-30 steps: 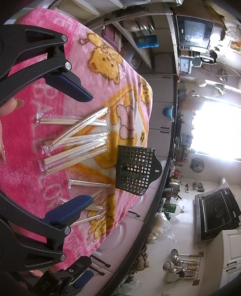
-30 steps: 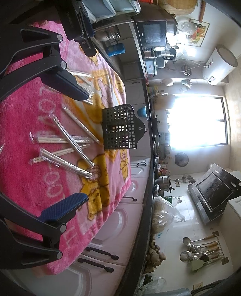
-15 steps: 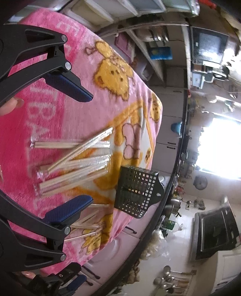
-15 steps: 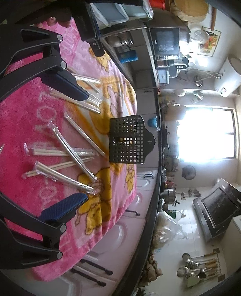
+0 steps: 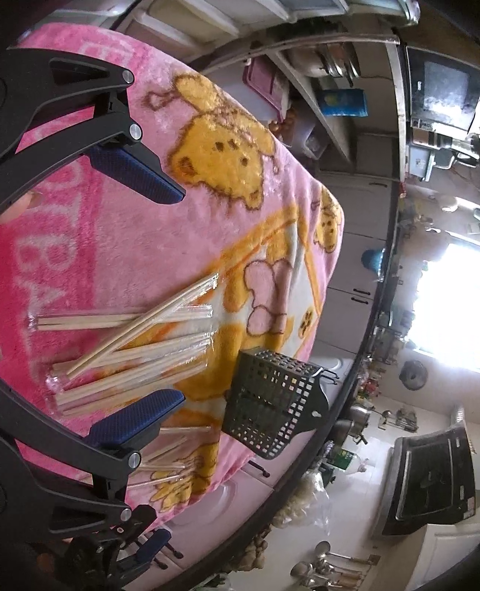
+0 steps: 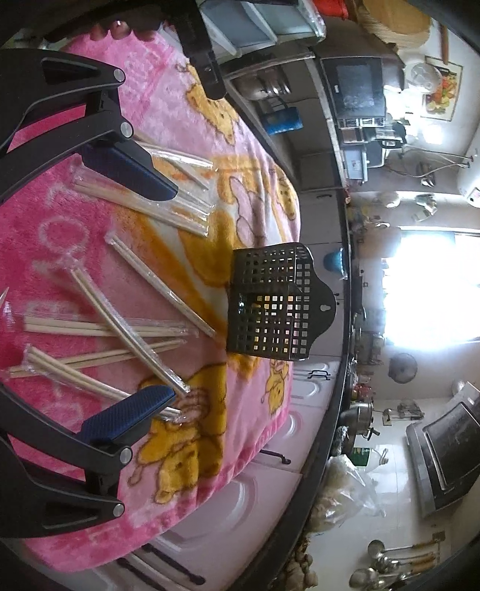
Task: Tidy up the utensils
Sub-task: 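Lower the left tool onto a wrapped chopstick and close it while the right tool grasps another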
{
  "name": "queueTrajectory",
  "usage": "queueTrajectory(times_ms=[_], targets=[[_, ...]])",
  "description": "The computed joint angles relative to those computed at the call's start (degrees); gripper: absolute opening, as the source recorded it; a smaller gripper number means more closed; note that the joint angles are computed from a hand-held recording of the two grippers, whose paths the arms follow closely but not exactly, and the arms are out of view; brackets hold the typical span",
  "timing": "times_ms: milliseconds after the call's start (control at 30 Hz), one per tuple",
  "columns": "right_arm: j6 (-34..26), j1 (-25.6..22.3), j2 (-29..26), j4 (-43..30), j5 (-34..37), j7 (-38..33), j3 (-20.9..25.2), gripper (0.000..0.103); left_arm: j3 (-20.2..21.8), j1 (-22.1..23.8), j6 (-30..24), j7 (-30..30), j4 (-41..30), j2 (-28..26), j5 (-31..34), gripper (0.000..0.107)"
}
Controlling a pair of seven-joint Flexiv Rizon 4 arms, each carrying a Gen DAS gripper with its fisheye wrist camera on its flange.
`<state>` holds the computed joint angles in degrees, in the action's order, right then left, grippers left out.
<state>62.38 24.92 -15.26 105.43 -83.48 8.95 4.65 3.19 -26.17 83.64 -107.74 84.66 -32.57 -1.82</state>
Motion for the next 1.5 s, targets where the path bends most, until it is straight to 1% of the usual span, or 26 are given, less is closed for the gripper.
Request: queueTrajectory(times_ms=[100, 200, 233, 300, 433, 500, 567, 600, 667, 733, 767, 833, 867, 967, 1067, 1100, 1200, 1233, 1267, 1333, 1400, 1433, 1467, 1500], targets=[[0.67, -0.06, -1.43, -1.39, 2.61, -2.25, -0.21, 0.097, -1.24, 1.15, -2.85, 1.17, -2.48, -1.35, -0.96, 0.092], [1.08, 0.15, -2.60, -2.59, 5.84, -4.84, -0.77, 0.097, 0.12, 0.44, -6.23, 0.73, -5.81, -2.86, -0.09, 0.092], [0.51, 0.33, -3.09, -3.17, 7.87, -6.60, -0.79, 0.097, 0.53, 0.25, -7.49, 0.36, -6.89, -3.28, 0.26, 0.092], [0.02, 0.69, -3.90, -4.17, 11.18, -9.19, -1.11, 0.097, -0.09, 0.89, -9.48, 0.33, -8.65, -4.15, 0.32, 0.091], [-1.31, 1.24, -6.34, -7.32, 19.74, -15.95, -1.52, 0.097, -1.69, 2.45, -13.27, 0.96, -12.11, -6.05, -0.31, 0.083], [-2.52, 1.51, -7.84, -9.52, 25.02, -20.39, -1.56, 0.097, -3.07, 3.60, -16.22, 1.99, -14.39, -7.29, -1.37, 0.081], [-2.31, 1.69, -9.00, -11.15, 28.54, -23.48, -2.04, 0.097, -5.18, 5.12, -18.89, 3.42, -15.93, -8.34, -3.36, 0.075], [-3.28, 1.85, -9.82, -12.48, 30.80, -25.58, -2.12, 0.097, -5.84, 5.69, -20.65, 3.97, -17.05, -9.04, -4.24, 0.070], [-3.25, 2.12, -10.89, -13.99, 33.35, -28.08, -2.82, 0.097, -6.83, 6.45, -23.15, 5.13, -19.04, -10.39, -5.48, 0.067], [-3.90, 2.27, -12.16, -15.86, 36.17, -30.73, -3.19, 0.097, -8.13, 7.35, -25.67, 6.30, -20.74, -11.68, -7.30, 0.059], [-4.30, 2.30, -12.90, -16.92, 37.60, -32.06, -3.34, 0.097, -9.31, 8.13, -27.67, 7.03, -21.84, -12.56, -8.94, 0.058], [-5.61, 2.10, -14.33, -19.15, 41.33, -35.11, -3.09, 0.097, -10.34, 8.78, -30.57, 7.52, -23.55, -13.83, -11.12, 0.052], [-5.54, 1.98, -14.82, -19.80, 42.77, -36.11, -3.15, 0.096, -10.75, 8.98, -31.89, 7.74, -24.48, -14.53, -12.04, 0.052], [-7.34, 1.94, -16.28, -22.22, 46.74, -38.34, -3.40, 0.095, -10.09, 8.55, -33.58, 7.31, -26.75, -15.86, -12.55, 0.052], [-8.22, 1.20, -17.85, -24.83, 51.18, -41.33, -2.62, 0.088, -10.22, 8.59, -35.20, 6.80, -28.69, -16.93, -13.40, 0.052], [-9.05, 0.98, -18.55, -26.02, 52.83, -42.19, -2.35, 0.086, -10.13, 8.61, -36.48, 6.78, -30.16, -17.56, -13.49, 0.051], [-10.83, 0.89, -20.33, -28.92, 55.98, -44.54, -2.08, 0.082, -9.85, 8.46, -39.66, 6.14, -33.54, -19.18, -13.65, 0.044], [-11.93, 0.70, -21.09, -30.21, 57.30, -45.53, -1.78, 0.080, -9.67, 8.38, -40.67, 6.08, -34.69, -19.70, -13.46, 0.041], [-12.74, 0.48, -21.71, -31.31, 58.65, -46.22, -1.53, 0.075, -9.35, 8.28, -41.89, 5.85, -35.94, -20.20, -13.19, 0.038], [-13.93, 0.00, -22.81, -33.21, 61.29, -47.33, -1.02, 0.070, -8.99, 8.25, -44.05, 5.51, -38.21, -21.13, -12.80, 0.027], [-14.97, -0.14, -23.50, -34.51, 63.00, -48.07, -0.93, 0.062, -8.80, 8.35, -45.93, 5.71, -40.11, -21.93, -12.41, 0.019], [-15.56, 0.07, -23.77, -35.01, 63.33, -48.14, -1.19, 0.061, -8.74, 8.39, -46.84, 6.27, -40.98, -22.29, -12.10, 0.016], [-16.68, 0.36, -24.19, -35.98, 63.43, -48.14, -1.56, 0.055, -8.54, 8.34, -47.46, 6.56, -41.60, -22.50, -11.71, 0.013], [-17.29, 0.68, -24.21, -36.22, 63.27, -47.96, -2.01, 0.046, -8.36, 8.31, -48.05, 7.24, -42.05, -22.59, -11.22, 0.011]])
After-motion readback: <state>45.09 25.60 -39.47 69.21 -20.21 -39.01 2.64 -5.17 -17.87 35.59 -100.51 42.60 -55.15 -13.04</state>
